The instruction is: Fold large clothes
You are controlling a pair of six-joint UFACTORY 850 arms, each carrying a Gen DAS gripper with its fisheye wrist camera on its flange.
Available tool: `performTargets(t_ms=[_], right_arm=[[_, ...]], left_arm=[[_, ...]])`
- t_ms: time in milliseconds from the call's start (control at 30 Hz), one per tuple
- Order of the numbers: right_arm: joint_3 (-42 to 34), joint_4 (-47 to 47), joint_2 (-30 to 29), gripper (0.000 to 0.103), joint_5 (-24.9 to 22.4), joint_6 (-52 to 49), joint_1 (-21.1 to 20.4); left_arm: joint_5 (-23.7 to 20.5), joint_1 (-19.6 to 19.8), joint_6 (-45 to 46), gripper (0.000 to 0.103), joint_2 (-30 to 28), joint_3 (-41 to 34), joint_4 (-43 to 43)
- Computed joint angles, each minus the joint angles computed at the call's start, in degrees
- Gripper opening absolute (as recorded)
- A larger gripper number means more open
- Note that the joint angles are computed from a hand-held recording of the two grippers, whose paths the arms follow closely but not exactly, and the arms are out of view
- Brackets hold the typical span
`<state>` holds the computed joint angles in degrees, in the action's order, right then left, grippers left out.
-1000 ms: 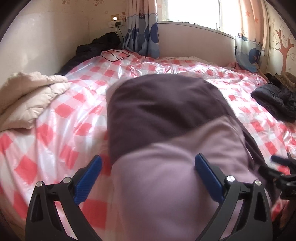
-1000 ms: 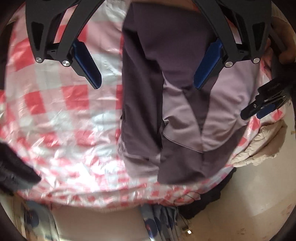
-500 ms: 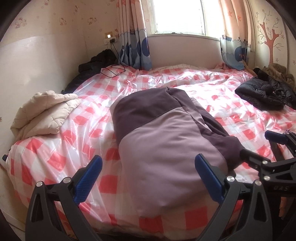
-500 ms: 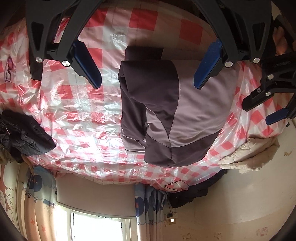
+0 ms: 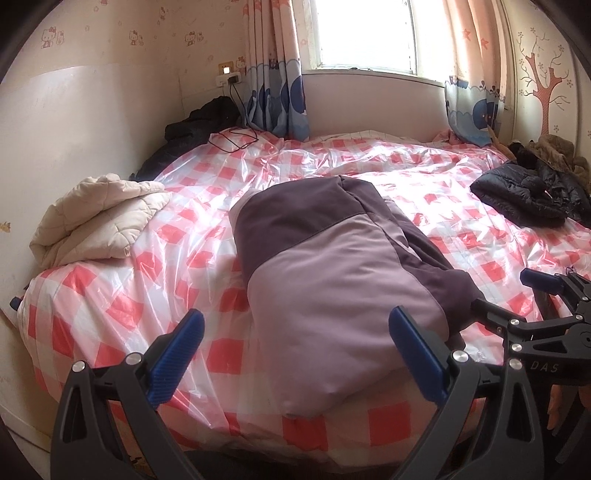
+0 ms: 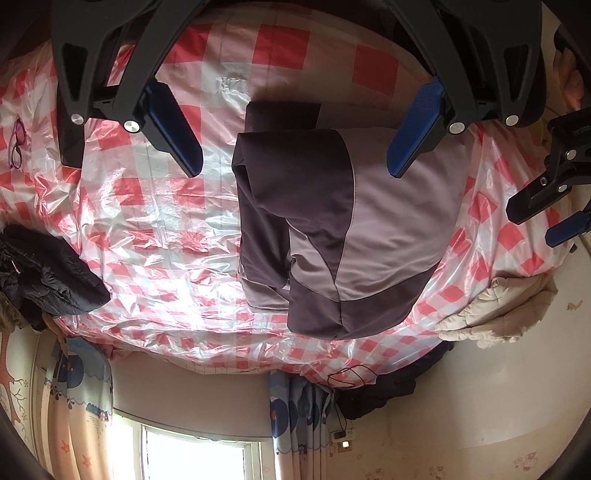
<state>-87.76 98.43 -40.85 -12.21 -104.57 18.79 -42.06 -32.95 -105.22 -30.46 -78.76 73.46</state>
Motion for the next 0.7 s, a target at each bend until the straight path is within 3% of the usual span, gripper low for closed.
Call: performTargets(t_ms=[333,700], right_arm=[[-0.49,-12.16,-0.09,0.096,1.63,11.37,0.48],[-1.22,-33.48,-0.01,0.096,2.12,33.57,0.41]], left_arm=[[1.13,0.58,2.23,0.096,-0.60,-0.60,-4.16],[0.75,0.67,3.31,0.096,-0.66,-0.79,-6.24]])
